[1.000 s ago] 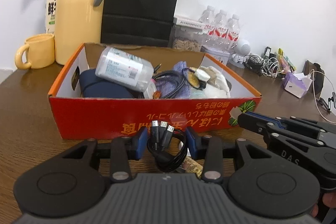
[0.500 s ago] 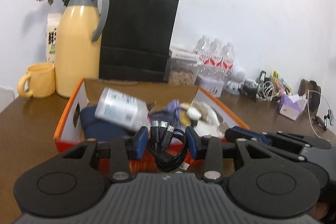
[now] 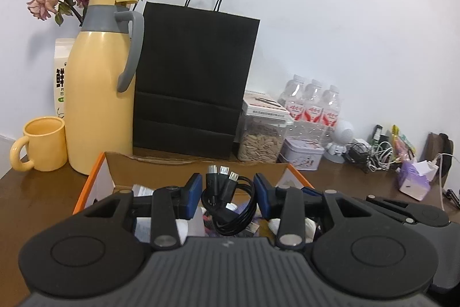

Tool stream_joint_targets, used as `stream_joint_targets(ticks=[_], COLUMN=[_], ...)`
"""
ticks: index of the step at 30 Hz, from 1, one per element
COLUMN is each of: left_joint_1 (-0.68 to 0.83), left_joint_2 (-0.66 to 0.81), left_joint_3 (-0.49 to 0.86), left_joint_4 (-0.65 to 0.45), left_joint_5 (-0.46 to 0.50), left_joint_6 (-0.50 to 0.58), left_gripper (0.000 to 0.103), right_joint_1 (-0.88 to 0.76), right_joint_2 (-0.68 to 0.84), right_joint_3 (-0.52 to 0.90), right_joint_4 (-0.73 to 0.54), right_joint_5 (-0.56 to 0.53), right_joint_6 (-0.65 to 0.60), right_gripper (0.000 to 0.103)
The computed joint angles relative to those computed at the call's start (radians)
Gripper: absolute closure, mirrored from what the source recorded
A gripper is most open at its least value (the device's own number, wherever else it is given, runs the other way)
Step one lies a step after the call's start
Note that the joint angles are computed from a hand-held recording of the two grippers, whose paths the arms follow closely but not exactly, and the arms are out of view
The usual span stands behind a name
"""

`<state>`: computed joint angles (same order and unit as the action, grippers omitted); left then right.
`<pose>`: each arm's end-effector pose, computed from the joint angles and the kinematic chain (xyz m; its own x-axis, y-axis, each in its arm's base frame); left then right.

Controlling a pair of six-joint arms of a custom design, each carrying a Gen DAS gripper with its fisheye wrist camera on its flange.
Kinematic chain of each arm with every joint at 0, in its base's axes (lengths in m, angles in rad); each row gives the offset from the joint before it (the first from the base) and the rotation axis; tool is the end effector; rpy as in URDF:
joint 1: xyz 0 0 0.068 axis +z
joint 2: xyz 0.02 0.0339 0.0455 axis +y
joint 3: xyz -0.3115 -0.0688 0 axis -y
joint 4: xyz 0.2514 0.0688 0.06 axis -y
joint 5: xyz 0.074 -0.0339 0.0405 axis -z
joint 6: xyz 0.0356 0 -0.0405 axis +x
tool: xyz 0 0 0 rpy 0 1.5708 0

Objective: Organize objects
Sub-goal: 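Carry the cable bundle and clear band over the box with both tools, then open both tools to drop the cable and band into the box, then withdraw both tools from the box back over the table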

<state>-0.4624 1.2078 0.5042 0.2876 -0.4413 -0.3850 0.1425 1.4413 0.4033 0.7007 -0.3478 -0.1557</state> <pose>0.2189 -0.0921 0.2449 -0.3554 -0.2023 -0.9126 -0.0861 0.9792 -0.1836 0.2562 0.0490 0.2007 -0.2536 -0.1837 -0.9497 -0.4972 0.8669 -0.0349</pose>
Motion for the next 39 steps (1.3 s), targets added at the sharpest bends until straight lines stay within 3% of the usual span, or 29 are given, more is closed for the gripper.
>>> stream_joint_targets(ticks=[10,12,13,14,16,17,18,21,33,39], left_joint_1=[0.13,0.136,0.139,0.139,0.137,0.131,0.127,0.139,0.141,0.132], left_joint_2=[0.213,0.233,0.237,0.239,0.235,0.232,0.228,0.214,0.196,0.086], left_joint_3=[0.08,0.082,0.079,0.074,0.055,0.042,0.038,0.037,0.036,0.004], left_joint_4=[0.092,0.111,0.123,0.132,0.169,0.195,0.197,0.175,0.132,0.055], left_joint_5=[0.102,0.093,0.086,0.075,0.043,0.016,-0.004,0.003,0.015,0.015], left_joint_6=[0.07,0.084,0.091,0.093,0.093,0.095,0.097,0.077,0.072,0.061], left_gripper=[0.062,0.055,0.045,0.027,0.0,0.0,0.0,0.0,0.0,0.0], right_joint_1=[0.018,0.013,0.008,0.003,-0.009,-0.014,-0.018,-0.028,-0.022,-0.034], right_joint_2=[0.246,0.27,0.278,0.278,0.276,0.273,0.27,0.26,0.239,0.176], right_joint_3=[0.148,0.176,0.182,0.188,0.189,0.184,0.178,0.164,0.168,0.111], right_joint_4=[0.037,0.009,0.008,-0.007,-0.011,-0.004,0.008,0.025,-0.019,0.017], right_joint_5=[0.017,0.015,0.018,0.02,0.022,0.027,0.032,0.032,0.026,0.023], right_joint_6=[0.011,0.005,0.009,0.009,0.019,0.027,0.033,0.04,0.027,0.029], right_gripper=[0.098,0.094,0.092,0.084,0.056,0.032,0.014,0.0,0.0,0.0])
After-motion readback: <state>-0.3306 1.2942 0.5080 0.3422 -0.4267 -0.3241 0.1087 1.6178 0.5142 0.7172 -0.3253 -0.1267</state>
